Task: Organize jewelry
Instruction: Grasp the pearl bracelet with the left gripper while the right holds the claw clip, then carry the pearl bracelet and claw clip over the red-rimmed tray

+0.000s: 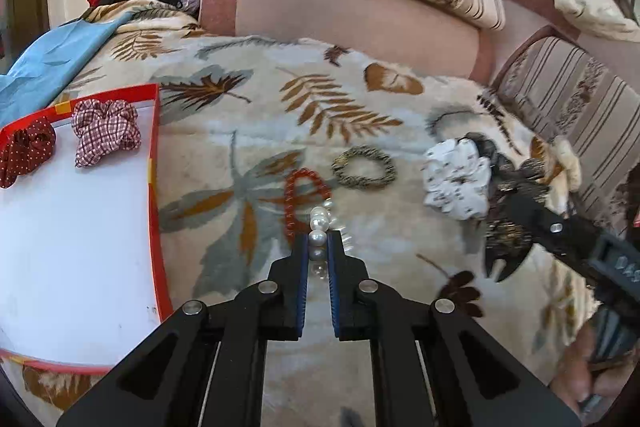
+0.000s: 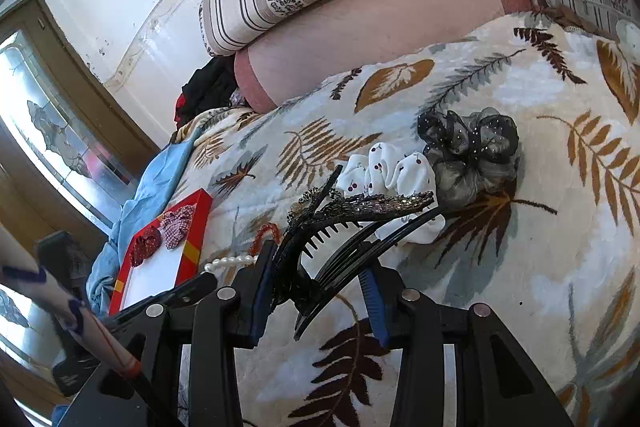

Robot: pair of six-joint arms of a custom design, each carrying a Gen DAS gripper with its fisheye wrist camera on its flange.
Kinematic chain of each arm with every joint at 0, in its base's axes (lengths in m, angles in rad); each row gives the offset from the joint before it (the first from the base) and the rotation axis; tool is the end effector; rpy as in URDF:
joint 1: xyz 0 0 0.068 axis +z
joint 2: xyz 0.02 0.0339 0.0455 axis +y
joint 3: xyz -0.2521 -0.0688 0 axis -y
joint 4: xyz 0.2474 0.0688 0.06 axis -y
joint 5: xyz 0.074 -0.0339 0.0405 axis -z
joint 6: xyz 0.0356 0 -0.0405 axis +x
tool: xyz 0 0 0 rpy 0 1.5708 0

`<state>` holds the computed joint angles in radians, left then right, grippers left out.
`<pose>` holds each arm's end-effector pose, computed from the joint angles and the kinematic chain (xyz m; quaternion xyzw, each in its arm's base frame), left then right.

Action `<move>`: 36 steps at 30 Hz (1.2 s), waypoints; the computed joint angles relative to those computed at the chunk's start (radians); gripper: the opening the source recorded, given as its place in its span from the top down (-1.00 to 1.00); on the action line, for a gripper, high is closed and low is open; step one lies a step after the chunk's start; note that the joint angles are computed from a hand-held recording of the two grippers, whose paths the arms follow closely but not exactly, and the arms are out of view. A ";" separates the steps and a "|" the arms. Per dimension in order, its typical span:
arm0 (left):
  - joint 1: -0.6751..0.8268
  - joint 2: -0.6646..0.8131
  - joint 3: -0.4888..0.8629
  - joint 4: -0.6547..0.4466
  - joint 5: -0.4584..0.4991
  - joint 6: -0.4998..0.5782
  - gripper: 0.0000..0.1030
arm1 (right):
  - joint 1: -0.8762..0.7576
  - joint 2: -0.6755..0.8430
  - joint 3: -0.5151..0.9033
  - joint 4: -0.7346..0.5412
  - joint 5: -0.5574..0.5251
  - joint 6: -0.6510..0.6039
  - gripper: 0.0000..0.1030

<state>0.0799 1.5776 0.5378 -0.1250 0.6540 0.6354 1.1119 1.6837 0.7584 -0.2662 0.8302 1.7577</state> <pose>0.2401 -0.0025 0.0887 0.3166 0.8743 -0.2279 0.2890 0.1482 0.2407 0.1114 0.3573 0.8281 0.1172 0.4158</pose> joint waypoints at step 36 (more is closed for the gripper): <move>0.243 -0.365 -0.060 -0.395 0.161 0.284 0.82 | 0.168 0.139 0.276 -0.331 0.066 0.127 0.15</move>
<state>0.3228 1.2121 0.4773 -0.5199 0.8151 0.9192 1.2802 1.8230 1.0342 -0.5967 0.8960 1.8849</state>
